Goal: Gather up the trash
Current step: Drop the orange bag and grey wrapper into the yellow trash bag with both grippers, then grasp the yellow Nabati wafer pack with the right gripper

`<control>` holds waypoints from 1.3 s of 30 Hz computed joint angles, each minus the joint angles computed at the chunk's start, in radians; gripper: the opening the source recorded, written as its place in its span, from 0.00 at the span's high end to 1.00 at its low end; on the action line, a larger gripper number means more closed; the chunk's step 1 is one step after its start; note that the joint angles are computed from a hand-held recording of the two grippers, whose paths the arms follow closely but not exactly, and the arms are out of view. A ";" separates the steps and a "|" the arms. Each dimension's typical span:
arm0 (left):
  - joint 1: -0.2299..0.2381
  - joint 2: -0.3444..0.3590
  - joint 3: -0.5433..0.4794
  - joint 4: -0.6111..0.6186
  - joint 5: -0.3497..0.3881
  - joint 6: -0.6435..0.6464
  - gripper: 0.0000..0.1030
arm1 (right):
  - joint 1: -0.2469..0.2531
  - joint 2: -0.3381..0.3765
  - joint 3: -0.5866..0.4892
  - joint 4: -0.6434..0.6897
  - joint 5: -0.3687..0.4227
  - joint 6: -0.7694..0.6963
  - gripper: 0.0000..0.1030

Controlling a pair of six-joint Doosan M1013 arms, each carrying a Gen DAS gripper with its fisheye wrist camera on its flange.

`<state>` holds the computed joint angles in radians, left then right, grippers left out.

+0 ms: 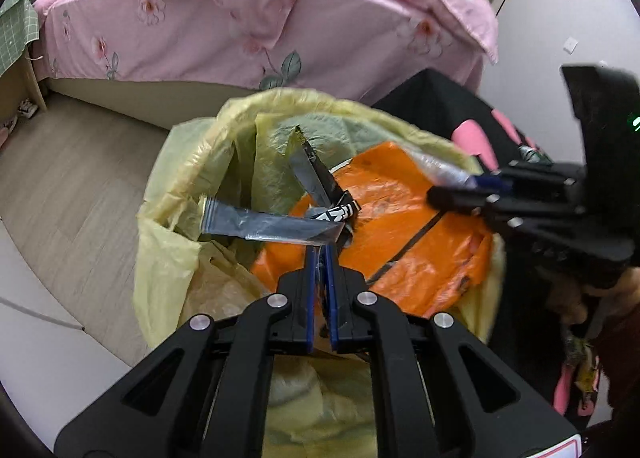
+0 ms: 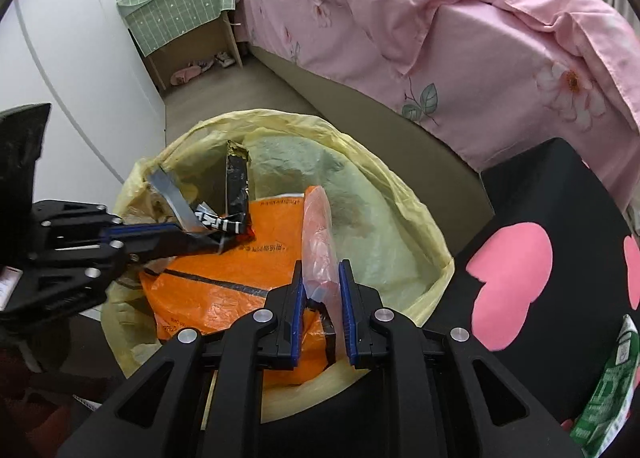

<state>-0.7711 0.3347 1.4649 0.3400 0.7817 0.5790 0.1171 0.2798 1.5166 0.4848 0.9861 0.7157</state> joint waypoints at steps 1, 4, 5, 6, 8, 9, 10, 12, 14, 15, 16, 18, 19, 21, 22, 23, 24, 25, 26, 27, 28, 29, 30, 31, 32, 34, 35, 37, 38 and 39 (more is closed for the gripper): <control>0.004 0.006 -0.003 -0.001 0.010 0.006 0.95 | 0.004 0.003 -0.003 -0.010 -0.001 -0.003 0.83; 0.005 0.000 0.006 0.014 0.029 -0.010 0.95 | 0.024 0.012 -0.003 -0.035 -0.010 -0.043 0.83; 0.004 -0.008 0.014 0.015 0.027 -0.015 0.95 | 0.030 0.013 -0.001 -0.042 -0.013 -0.055 0.83; 0.004 -0.014 0.020 0.013 0.025 -0.016 0.95 | 0.040 0.014 0.002 -0.055 -0.019 -0.070 0.83; 0.005 -0.020 0.032 0.003 0.025 -0.017 0.95 | 0.046 0.012 0.009 -0.072 -0.039 -0.081 0.83; 0.006 -0.018 0.034 0.001 0.024 -0.017 0.95 | 0.048 0.008 0.017 -0.080 -0.060 -0.074 0.83; 0.006 -0.015 0.034 0.000 0.025 -0.019 0.95 | 0.044 0.007 0.019 -0.079 -0.070 -0.065 0.83; 0.006 -0.010 0.033 -0.002 0.020 -0.024 0.95 | 0.034 0.003 0.024 -0.064 -0.083 -0.040 0.83; 0.007 -0.011 0.037 0.002 0.000 -0.037 0.95 | 0.021 -0.004 0.034 -0.038 -0.088 -0.030 0.83; 0.008 -0.014 0.040 0.004 -0.011 -0.044 0.95 | 0.012 -0.011 0.042 -0.011 -0.090 -0.040 0.83; 0.008 -0.017 0.043 0.005 -0.021 -0.051 0.95 | 0.004 -0.017 0.048 0.016 -0.087 -0.049 0.83; 0.010 -0.031 0.055 0.001 -0.048 -0.070 0.82 | -0.010 -0.029 0.060 0.061 -0.079 -0.062 0.80; 0.011 -0.041 0.062 0.003 -0.055 -0.087 0.79 | -0.015 -0.033 0.064 0.080 -0.079 -0.070 0.77; 0.006 -0.059 0.073 0.038 -0.061 -0.143 0.65 | -0.023 -0.048 0.078 0.103 -0.094 -0.076 0.65; 0.004 -0.067 0.078 0.059 -0.060 -0.170 0.62 | -0.026 -0.059 0.087 0.108 -0.104 -0.075 0.63; -0.002 -0.079 0.084 0.096 -0.060 -0.211 0.59 | -0.029 -0.066 0.093 0.113 -0.108 -0.076 0.59; -0.009 -0.090 0.088 0.137 -0.056 -0.252 0.57 | -0.035 -0.076 0.098 0.122 -0.110 -0.076 0.55; -0.014 -0.096 0.090 0.167 -0.050 -0.279 0.55 | -0.042 -0.087 0.103 0.136 -0.113 -0.077 0.55; -0.023 -0.105 0.091 0.216 -0.039 -0.320 0.52 | -0.052 -0.099 0.108 0.155 -0.111 -0.082 0.54; -0.033 -0.111 0.091 0.258 -0.031 -0.354 0.49 | -0.058 -0.107 0.111 0.166 -0.112 -0.087 0.54; -0.040 -0.114 0.089 0.293 -0.026 -0.381 0.49 | -0.070 -0.123 0.121 0.187 -0.120 -0.100 0.54; -0.051 -0.118 0.088 0.334 -0.023 -0.408 0.48 | -0.084 -0.143 0.132 0.212 -0.128 -0.120 0.54; -0.060 -0.120 0.086 0.370 -0.023 -0.426 0.47 | -0.099 -0.158 0.141 0.239 -0.133 -0.142 0.54; -0.068 -0.119 0.082 0.399 -0.020 -0.436 0.46 | -0.112 -0.174 0.151 0.259 -0.139 -0.157 0.53; -0.081 -0.117 0.075 0.440 -0.012 -0.452 0.46 | -0.122 -0.182 0.154 0.274 -0.148 -0.167 0.50; -0.099 -0.110 0.066 0.495 -0.006 -0.472 0.45 | -0.164 -0.222 0.181 0.321 -0.163 -0.198 0.47; -0.108 -0.104 0.057 0.506 -0.017 -0.472 0.45 | -0.189 -0.243 0.198 0.347 -0.169 -0.217 0.47; -0.110 -0.096 0.050 0.487 -0.065 -0.451 0.45 | -0.232 -0.272 0.221 0.377 -0.175 -0.232 0.46; -0.114 -0.088 0.042 0.468 -0.102 -0.423 0.45 | -0.258 -0.288 0.236 0.389 -0.182 -0.235 0.44; -0.118 -0.081 0.036 0.458 -0.118 -0.404 0.45 | -0.285 -0.302 0.252 0.404 -0.183 -0.245 0.41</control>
<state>-0.8889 0.2534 1.5009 0.7981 0.6636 0.1753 -0.1680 -0.0224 1.7682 0.8889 0.8027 0.4711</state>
